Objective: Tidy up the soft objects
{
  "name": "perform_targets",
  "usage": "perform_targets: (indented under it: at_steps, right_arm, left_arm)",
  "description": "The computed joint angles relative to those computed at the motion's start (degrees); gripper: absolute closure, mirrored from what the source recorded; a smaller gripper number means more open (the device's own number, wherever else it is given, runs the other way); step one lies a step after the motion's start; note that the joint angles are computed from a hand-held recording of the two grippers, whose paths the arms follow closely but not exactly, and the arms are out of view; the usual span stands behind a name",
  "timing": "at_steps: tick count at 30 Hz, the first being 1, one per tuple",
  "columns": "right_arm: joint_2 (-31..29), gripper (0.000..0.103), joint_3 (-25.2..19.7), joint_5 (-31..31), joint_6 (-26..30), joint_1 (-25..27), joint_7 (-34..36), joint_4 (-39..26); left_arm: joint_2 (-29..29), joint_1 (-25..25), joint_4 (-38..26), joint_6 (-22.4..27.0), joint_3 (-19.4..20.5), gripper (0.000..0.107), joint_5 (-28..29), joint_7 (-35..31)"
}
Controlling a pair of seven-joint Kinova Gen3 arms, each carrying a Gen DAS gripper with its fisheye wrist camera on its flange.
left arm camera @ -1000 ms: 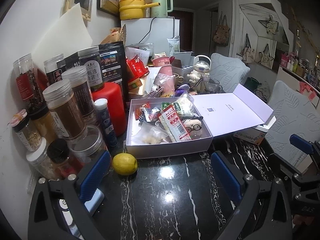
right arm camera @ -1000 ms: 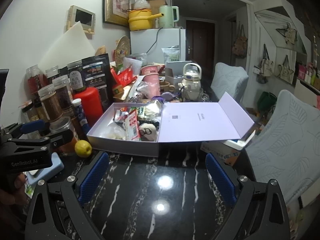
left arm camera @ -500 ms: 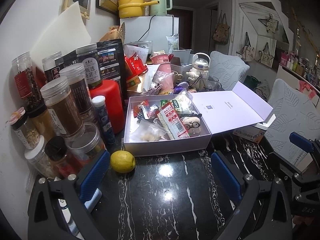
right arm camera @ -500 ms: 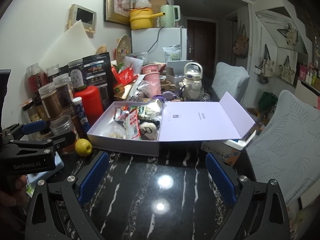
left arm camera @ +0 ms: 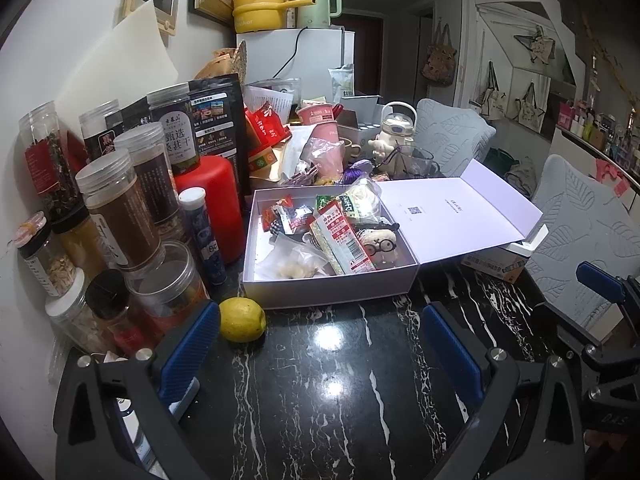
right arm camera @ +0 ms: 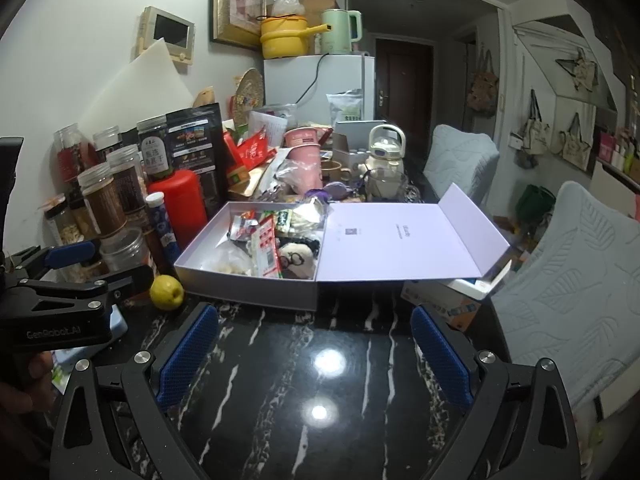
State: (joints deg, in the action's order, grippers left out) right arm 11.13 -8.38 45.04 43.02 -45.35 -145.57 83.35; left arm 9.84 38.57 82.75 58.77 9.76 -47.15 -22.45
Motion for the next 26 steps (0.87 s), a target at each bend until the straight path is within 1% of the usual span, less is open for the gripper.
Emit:
perform_targets:
  at_steps: [14, 20, 26]
  right_arm:
    - [-0.04, 0.004, 0.03, -0.77, 0.03, 0.44, 0.92, -0.06]
    - [0.04, 0.004, 0.16, -2.40, -0.44, 1.36, 1.96, 0.15]
    - [0.24, 0.004, 0.41, -3.35, -0.20, 1.72, 2.42, 0.00]
  left_arm:
    - [0.71, 0.39, -1.09, 0.57, -0.19, 0.005, 0.26, -1.28]
    - [1.33, 0.53, -1.67, 0.98, -0.45, 0.005, 0.60, -1.94]
    - [1.80, 0.37, -1.72, 0.14, -0.93, 0.005, 1.56, -2.71]
